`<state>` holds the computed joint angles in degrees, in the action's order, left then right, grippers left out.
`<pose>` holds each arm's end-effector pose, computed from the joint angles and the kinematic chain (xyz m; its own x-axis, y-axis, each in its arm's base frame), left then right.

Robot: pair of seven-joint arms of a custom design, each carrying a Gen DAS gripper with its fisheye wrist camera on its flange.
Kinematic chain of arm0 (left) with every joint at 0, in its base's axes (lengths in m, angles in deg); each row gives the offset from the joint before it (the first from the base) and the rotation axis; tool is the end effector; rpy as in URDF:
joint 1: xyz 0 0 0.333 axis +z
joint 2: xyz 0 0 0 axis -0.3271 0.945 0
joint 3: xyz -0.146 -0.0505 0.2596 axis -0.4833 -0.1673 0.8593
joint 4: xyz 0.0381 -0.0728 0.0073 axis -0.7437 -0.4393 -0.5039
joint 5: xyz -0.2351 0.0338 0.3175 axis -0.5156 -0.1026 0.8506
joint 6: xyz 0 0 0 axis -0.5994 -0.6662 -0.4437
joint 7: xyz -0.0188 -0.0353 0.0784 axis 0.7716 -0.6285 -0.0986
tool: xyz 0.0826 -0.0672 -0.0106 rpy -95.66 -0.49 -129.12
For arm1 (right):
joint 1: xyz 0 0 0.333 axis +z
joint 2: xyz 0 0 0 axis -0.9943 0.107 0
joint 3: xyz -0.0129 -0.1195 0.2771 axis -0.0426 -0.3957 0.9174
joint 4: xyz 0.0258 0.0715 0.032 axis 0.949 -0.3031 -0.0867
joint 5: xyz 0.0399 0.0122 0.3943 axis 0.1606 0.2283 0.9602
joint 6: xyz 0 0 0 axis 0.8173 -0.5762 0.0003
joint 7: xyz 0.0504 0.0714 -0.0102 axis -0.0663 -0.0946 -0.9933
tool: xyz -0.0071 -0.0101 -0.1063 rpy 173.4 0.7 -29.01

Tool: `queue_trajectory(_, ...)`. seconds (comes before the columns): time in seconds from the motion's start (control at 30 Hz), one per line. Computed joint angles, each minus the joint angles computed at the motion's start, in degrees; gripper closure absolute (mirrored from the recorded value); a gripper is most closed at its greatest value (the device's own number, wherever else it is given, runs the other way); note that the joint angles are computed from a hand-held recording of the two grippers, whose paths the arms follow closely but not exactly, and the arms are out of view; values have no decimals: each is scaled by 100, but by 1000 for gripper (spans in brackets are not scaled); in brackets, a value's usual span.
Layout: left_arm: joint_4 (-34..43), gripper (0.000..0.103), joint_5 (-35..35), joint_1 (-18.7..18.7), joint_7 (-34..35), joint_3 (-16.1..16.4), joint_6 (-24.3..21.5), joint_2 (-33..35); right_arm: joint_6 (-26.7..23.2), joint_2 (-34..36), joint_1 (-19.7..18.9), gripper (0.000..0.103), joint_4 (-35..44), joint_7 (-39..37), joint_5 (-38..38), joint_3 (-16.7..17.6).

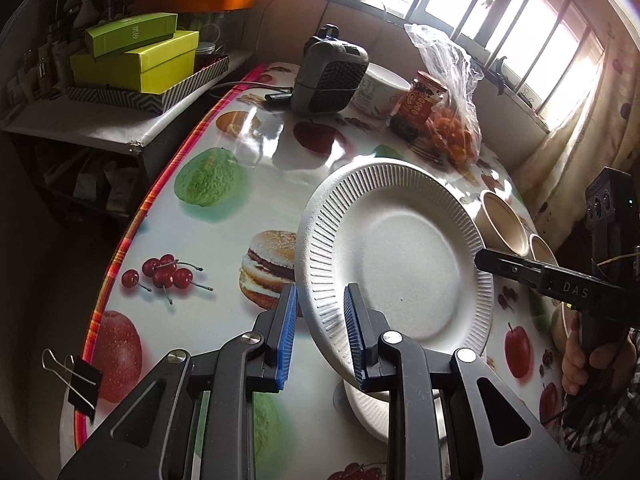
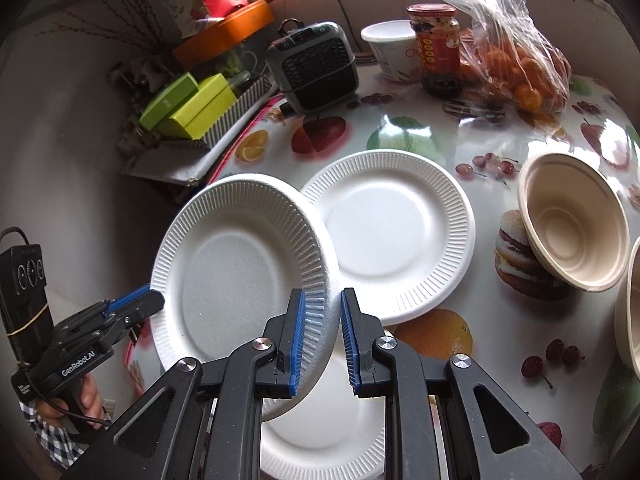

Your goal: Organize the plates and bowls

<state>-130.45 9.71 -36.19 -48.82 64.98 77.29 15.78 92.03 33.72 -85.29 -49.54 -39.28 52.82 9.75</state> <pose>0.4386 -0.2894 0.5310 0.3486 -0.8911 0.2906 -0.7023 -0.4536 -0.5486 0.6291 0.0053 0.5552 0.6011 -0.7075 -0.3716 -0.7894 -0.4532 -0.4140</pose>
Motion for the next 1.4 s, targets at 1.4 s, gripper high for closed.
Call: queue_trajectory(1.4,309,75,-609,-385,726,-111,-85,772,402,-800,-297,86,-1546,-143,-377,-301)
